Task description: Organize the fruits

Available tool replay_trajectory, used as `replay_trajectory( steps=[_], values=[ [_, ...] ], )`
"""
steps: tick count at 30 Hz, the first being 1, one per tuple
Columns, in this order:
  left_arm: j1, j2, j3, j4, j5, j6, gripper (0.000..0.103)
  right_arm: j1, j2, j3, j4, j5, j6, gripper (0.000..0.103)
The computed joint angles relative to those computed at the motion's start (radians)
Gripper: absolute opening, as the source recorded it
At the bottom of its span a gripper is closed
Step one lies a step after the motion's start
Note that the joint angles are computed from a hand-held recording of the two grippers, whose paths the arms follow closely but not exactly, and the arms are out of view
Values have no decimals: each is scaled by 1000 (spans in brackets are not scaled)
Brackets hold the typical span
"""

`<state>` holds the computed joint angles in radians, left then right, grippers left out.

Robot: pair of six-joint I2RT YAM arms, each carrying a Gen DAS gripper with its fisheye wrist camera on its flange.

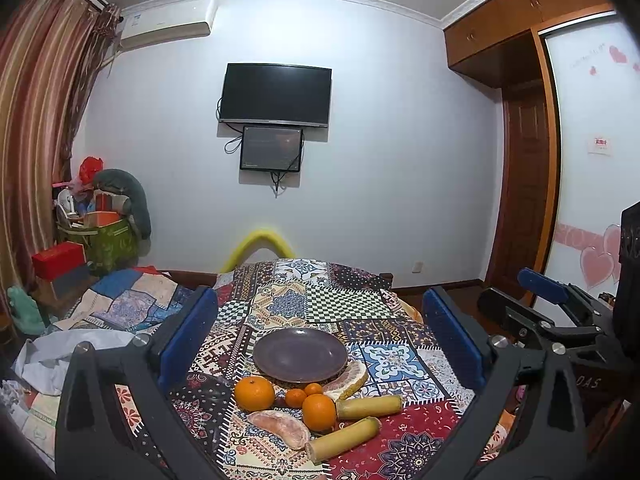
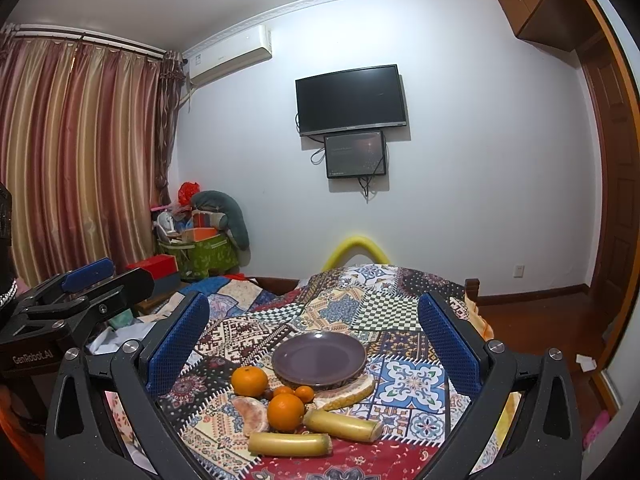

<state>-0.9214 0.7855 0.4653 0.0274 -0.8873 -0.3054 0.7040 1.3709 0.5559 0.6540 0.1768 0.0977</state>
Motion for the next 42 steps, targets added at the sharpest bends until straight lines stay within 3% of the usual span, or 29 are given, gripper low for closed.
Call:
replay_trajectory(
  steps=[42],
  values=[
    [9,14,9,6,12,1,103,-13,-7,4,-19,-22,10,103]
  ],
)
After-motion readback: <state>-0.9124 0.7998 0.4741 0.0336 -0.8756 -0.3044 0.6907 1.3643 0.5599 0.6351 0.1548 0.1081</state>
